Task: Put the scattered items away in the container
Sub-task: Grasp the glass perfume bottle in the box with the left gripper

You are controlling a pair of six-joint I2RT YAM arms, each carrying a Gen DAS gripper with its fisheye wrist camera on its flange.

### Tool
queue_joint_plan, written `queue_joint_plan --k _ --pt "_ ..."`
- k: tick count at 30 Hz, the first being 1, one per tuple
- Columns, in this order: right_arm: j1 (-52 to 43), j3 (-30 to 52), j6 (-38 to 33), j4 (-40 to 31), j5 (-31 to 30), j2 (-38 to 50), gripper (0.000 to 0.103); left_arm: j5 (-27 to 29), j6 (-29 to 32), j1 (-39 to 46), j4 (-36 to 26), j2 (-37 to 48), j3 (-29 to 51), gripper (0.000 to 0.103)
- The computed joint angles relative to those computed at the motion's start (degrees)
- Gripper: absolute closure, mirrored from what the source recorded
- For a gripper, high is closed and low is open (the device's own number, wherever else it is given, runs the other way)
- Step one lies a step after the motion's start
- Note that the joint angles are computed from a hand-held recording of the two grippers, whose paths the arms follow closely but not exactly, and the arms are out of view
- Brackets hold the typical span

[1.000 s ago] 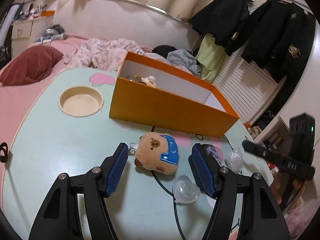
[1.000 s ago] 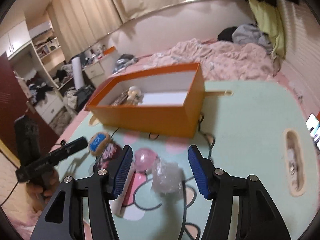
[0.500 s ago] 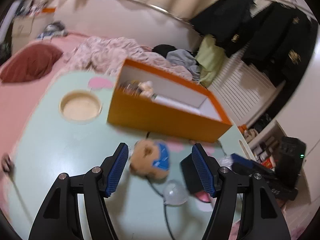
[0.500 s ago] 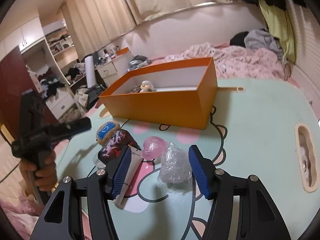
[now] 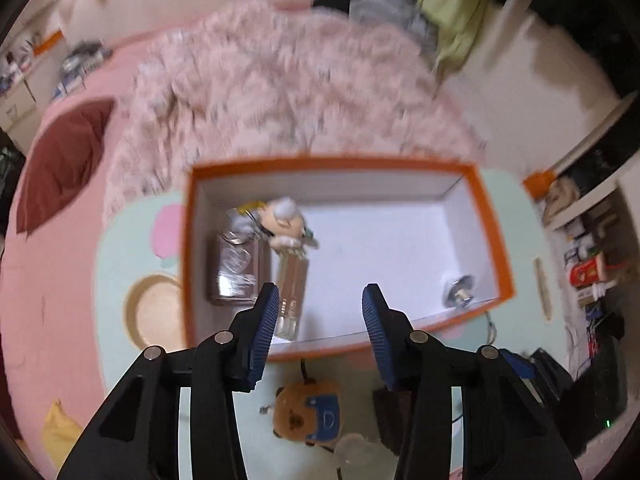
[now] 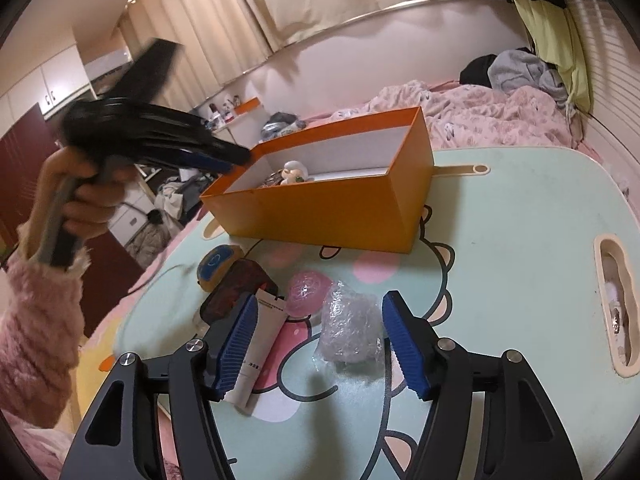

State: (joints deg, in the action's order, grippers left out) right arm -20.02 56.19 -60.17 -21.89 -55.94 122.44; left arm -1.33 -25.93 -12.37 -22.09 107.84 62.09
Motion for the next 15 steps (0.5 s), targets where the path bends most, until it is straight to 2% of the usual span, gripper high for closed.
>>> queue_joint_plan --k 3,8,13,14,15 --pt "-0.2 0.9 -0.9 -1.7 -0.4 0.5 0.037 -2.2 0.7 -0.3 -5.1 7.4 6.9 0.058" --pt "-0.7 2.2 -2.3 -4.4 -1.1 1.3 0.035 -8.3 1.4 -1.5 -8.9 13.6 12.4 0.061" --pt "-1.0 2.8 -2.8 -5.6 -1.3 1.7 0.035 -7.9 3.1 -0.9 -11.5 17.8 16.4 0.063" --pt "-1.0 2.7 -2.7 -5.6 -1.5 1.6 0.034 -6.6 3.3 -0.5 -11.7 18.0 16.8 0.075" --pt "-1.1 3.2 -2.9 -6.4 -1.7 1.9 0.033 -4.9 3.6 -0.1 -12.3 18.5 17.6 0.083"
